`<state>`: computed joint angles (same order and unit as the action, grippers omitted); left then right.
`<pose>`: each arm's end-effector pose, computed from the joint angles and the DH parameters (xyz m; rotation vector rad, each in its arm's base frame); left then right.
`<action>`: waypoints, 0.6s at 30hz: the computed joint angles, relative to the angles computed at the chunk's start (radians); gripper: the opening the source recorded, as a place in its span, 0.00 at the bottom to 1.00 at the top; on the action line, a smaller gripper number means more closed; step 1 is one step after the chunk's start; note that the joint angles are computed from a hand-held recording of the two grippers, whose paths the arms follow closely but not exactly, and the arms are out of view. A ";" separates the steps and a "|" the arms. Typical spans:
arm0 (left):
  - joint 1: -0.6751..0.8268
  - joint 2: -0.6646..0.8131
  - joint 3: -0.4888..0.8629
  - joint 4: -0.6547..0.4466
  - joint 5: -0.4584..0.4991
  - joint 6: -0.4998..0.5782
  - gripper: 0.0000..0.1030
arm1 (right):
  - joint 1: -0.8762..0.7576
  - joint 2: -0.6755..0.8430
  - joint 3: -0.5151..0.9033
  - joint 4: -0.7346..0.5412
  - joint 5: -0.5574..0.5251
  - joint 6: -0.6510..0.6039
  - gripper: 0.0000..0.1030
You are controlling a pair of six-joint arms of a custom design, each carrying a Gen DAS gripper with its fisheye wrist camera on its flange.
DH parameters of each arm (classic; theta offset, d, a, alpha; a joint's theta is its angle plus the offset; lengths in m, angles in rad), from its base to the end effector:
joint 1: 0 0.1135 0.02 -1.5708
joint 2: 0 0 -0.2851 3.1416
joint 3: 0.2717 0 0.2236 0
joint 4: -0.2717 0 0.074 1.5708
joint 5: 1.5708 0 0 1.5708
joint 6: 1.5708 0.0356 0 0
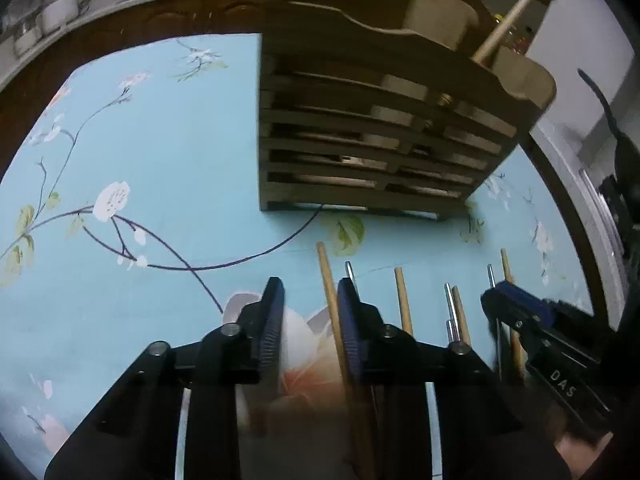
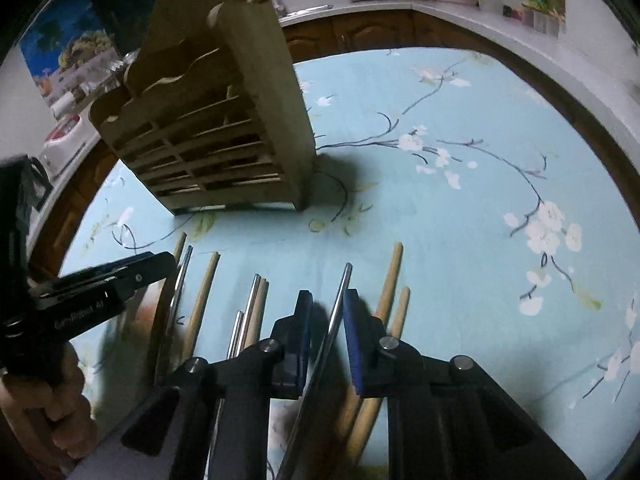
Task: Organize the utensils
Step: 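Grasp a wooden chopstick with the left tool while the right tool grasps a metal chopstick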
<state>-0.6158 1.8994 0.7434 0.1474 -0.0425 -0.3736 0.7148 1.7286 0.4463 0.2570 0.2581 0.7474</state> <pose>0.2557 -0.1791 0.1177 0.2994 2.5929 -0.3090 0.1871 0.1504 0.1129 0.1346 2.5567 0.2307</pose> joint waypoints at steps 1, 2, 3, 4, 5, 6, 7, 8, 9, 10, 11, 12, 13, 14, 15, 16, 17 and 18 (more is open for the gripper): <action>-0.010 0.002 -0.001 0.005 -0.009 0.013 0.20 | 0.015 0.010 0.014 -0.016 0.022 -0.002 0.16; -0.017 0.004 0.000 0.007 -0.012 0.022 0.18 | 0.033 0.022 0.034 -0.041 0.051 -0.010 0.16; -0.025 0.006 0.002 0.008 -0.016 0.029 0.14 | 0.050 0.033 0.056 -0.072 0.079 -0.022 0.16; -0.036 0.010 0.006 0.007 -0.033 0.041 0.10 | 0.059 0.042 0.073 -0.096 0.097 -0.031 0.15; -0.047 0.019 0.019 0.002 -0.046 0.043 0.08 | 0.064 0.048 0.086 -0.113 0.107 -0.039 0.13; -0.047 0.017 0.019 0.000 -0.044 0.045 0.08 | 0.062 0.051 0.092 -0.120 0.107 -0.049 0.08; -0.043 0.014 0.017 -0.001 -0.035 0.045 0.07 | 0.059 0.050 0.091 -0.118 0.103 -0.049 0.08; -0.032 0.006 0.009 0.002 -0.013 0.042 0.07 | 0.051 0.044 0.082 -0.105 0.090 -0.048 0.08; -0.021 0.000 0.004 0.002 0.006 0.041 0.06 | 0.039 0.034 0.067 -0.086 0.070 -0.045 0.07; -0.005 -0.012 -0.010 0.006 0.043 0.034 0.05 | 0.026 0.032 0.057 -0.061 0.043 -0.040 0.07; 0.007 -0.034 -0.031 0.011 0.064 0.028 0.05 | 0.010 0.017 0.035 -0.027 0.003 -0.030 0.06; 0.016 -0.048 -0.046 0.020 0.073 0.029 0.05 | 0.004 0.000 0.017 -0.003 -0.020 -0.016 0.05; 0.022 -0.076 -0.073 0.030 0.080 0.024 0.05 | 0.004 -0.011 0.006 0.010 -0.024 -0.009 0.05; 0.027 -0.098 -0.092 0.035 0.092 0.019 0.05 | 0.006 -0.041 -0.017 0.029 -0.034 0.002 0.05; 0.027 -0.131 -0.120 0.039 0.107 0.009 0.05 | 0.005 -0.071 -0.039 0.047 -0.054 0.014 0.05; 0.032 -0.171 -0.148 0.043 0.123 0.003 0.05 | 0.012 -0.099 -0.050 0.048 -0.057 0.024 0.05; 0.034 -0.206 -0.170 0.043 0.129 -0.001 0.05 | 0.029 -0.136 -0.058 0.036 -0.045 0.034 0.05; 0.043 -0.253 -0.198 0.040 0.143 -0.001 0.05 | 0.046 -0.175 -0.063 0.019 -0.034 0.042 0.04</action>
